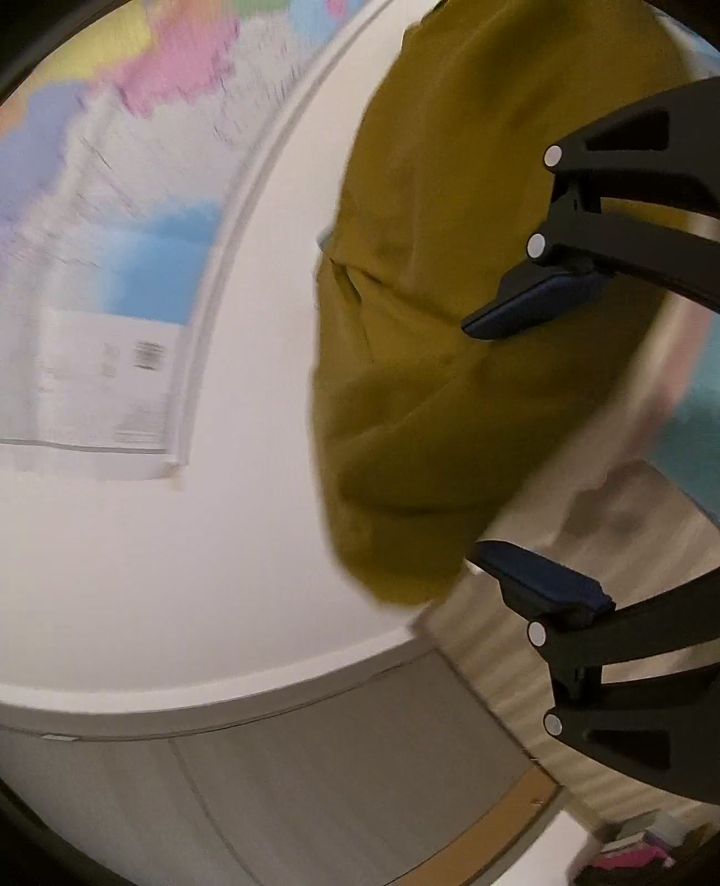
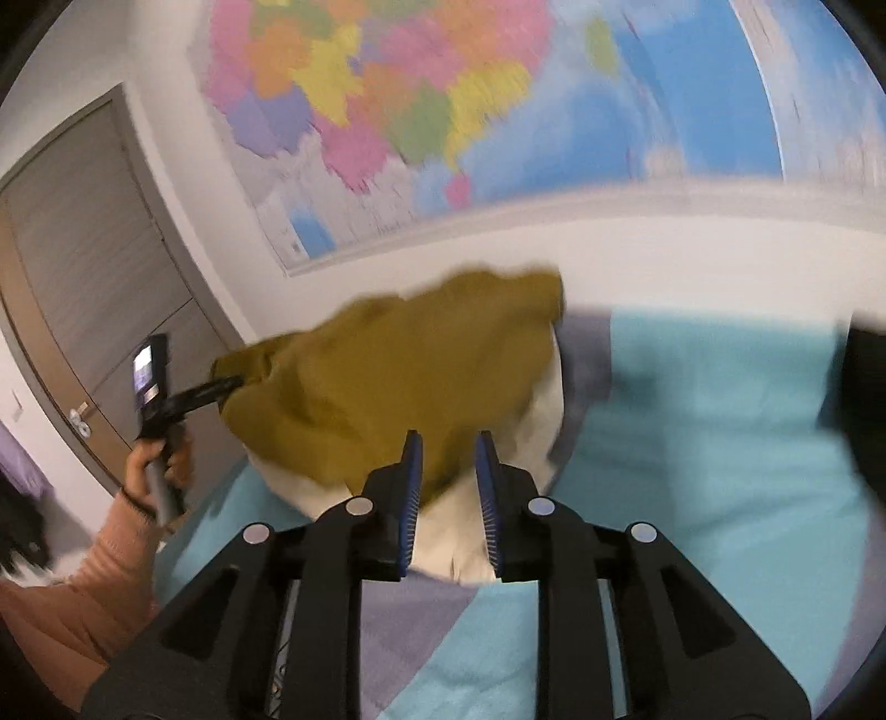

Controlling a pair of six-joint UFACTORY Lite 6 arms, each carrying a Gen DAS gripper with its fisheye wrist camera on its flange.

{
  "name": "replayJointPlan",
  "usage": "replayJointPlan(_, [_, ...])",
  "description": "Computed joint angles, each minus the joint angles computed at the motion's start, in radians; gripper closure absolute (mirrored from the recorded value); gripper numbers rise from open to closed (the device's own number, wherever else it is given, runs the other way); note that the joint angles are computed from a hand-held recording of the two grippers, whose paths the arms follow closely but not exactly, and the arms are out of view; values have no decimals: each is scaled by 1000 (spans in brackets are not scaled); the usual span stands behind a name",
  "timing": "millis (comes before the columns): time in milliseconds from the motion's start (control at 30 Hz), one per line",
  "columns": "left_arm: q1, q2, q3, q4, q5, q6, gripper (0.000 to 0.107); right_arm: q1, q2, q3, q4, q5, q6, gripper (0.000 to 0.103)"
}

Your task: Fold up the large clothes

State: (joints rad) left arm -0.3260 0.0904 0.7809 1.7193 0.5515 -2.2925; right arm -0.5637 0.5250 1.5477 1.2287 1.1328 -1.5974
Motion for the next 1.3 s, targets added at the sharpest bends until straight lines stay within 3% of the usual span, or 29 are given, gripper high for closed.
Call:
replayJointPlan(67, [-88, -137, -119, 80, 66, -74, 32, 26, -28, 8, 18, 5, -20, 63])
replayJointPlan(200, [-246, -232, -174, 114, 109, -105, 29, 93, -44, 6, 44, -29, -50, 60])
replayJointPlan(267, [-312, -189, -131, 108, 131, -90, 27, 136, -20, 35, 45, -50, -27, 60])
replayJointPlan(433, [-329, -7, 30, 137, 71, -86, 26, 226, 90, 142, 7, -135, 43, 62])
replayJointPlan(500, [-322, 57, 86, 139, 20, -109, 26, 238, 102, 116, 29, -233, -13, 64])
replayJointPlan(567, [-322, 116, 122, 134, 2, -130, 26, 224, 205, 212, -19, -201, 54, 69])
replayJointPlan(667, [-369, 191, 176, 45, 76, -66, 25, 199, 305, 340, -102, -141, 185, 69])
replayJointPlan(800, [-388, 173, 184, -10, 88, -27, 24, 185, 204, 237, -78, -157, 137, 65])
replayJointPlan(967, [-453, 175, 232, -120, 151, 91, 19, 182, 12, 3, 57, -157, -94, 61])
replayJointPlan(1033, [-463, 174, 235, -114, 127, 74, 16, 199, -5, -30, 31, -161, -118, 61])
replayJointPlan(1133, [-455, 213, 249, -93, 80, 38, 14, 245, -9, -95, -23, -266, -173, 61])
replayJointPlan(1300, [-490, 293, 303, -164, 148, 83, 11, 220, -15, -159, 15, -260, -210, 56])
